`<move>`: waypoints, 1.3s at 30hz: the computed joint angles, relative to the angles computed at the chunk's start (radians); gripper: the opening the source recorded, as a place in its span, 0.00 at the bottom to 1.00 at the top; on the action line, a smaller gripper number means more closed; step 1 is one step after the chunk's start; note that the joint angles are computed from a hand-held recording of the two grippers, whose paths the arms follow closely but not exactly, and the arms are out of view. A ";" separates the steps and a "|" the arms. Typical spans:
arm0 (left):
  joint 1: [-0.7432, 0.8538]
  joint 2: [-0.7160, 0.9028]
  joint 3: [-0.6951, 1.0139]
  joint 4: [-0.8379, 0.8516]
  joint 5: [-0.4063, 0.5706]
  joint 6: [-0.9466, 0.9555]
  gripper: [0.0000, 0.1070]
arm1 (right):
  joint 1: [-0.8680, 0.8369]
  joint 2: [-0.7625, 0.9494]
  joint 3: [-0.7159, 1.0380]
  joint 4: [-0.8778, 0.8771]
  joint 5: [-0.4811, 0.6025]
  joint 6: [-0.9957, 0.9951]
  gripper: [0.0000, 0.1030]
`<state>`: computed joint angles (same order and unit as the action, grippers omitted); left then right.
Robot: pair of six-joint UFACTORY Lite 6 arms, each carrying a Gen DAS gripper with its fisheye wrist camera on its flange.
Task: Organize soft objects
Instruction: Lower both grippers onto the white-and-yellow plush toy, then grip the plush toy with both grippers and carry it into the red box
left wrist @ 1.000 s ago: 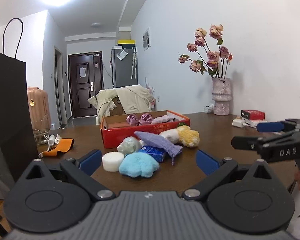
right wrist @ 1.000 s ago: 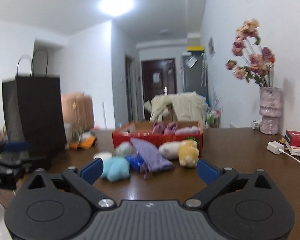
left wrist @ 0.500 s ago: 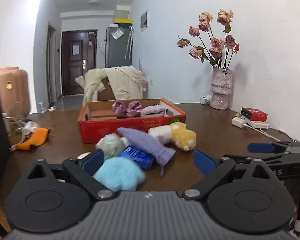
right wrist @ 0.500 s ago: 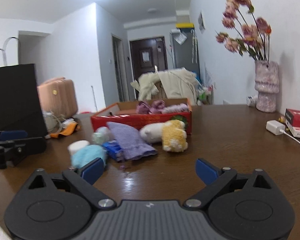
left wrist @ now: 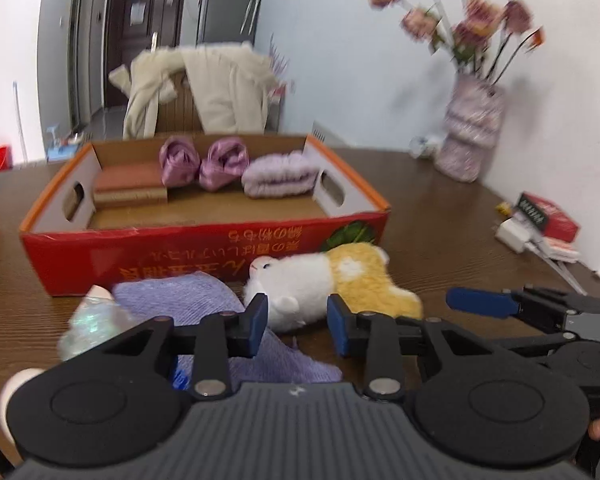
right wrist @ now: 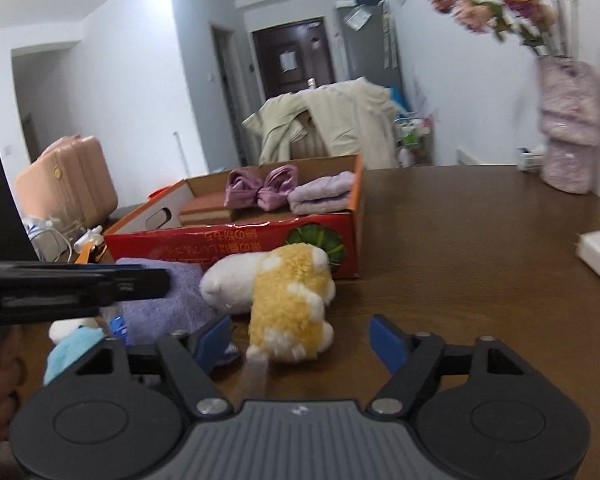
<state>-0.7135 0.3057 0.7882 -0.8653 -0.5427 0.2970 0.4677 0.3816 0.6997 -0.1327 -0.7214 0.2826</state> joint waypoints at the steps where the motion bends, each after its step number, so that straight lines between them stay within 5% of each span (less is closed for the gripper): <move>1: 0.016 0.035 0.036 -0.005 0.024 0.008 0.29 | -0.002 0.042 0.052 -0.010 0.012 0.000 0.69; 6: 0.071 0.091 0.066 0.195 0.077 -0.204 0.29 | -0.035 0.144 0.155 -0.109 0.030 0.087 0.55; 8: 0.075 0.100 0.074 0.217 0.076 -0.225 0.29 | -0.050 0.118 0.113 -0.183 0.006 0.153 0.41; 16: 0.039 0.084 0.066 0.081 0.021 -0.101 0.34 | -0.059 0.093 0.046 -0.182 -0.056 0.164 0.35; 21: 0.045 0.101 0.082 0.171 0.036 -0.124 0.69 | -0.079 0.047 0.006 -0.184 -0.035 0.155 0.36; 23: 0.039 0.127 0.116 0.142 0.042 -0.086 0.72 | -0.099 0.039 -0.015 -0.176 -0.053 0.157 0.39; 24: 0.042 0.140 0.129 0.146 0.044 -0.090 0.72 | -0.102 0.030 -0.024 -0.158 -0.053 0.152 0.40; 26: 0.059 0.163 0.150 0.188 0.050 -0.146 0.71 | -0.100 0.018 -0.042 -0.128 -0.078 0.142 0.60; 28: 0.075 0.173 0.161 0.232 0.070 -0.191 0.60 | -0.083 0.016 -0.044 -0.108 -0.089 0.120 0.64; 32: 0.115 0.169 0.153 0.444 0.113 -0.390 0.50 | -0.025 0.061 0.016 -0.016 -0.039 0.034 0.57; 34: 0.105 0.177 0.153 0.391 0.098 -0.341 0.43 | -0.007 0.091 0.050 0.047 -0.007 -0.007 0.42; 39: 0.037 0.015 0.025 0.290 0.053 -0.279 0.38 | 0.008 -0.012 -0.036 0.077 -0.035 -0.016 0.41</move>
<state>-0.6766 0.3205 0.8137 -0.5753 -0.4900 0.0177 0.4758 0.3699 0.6641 -0.0552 -0.7560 0.2669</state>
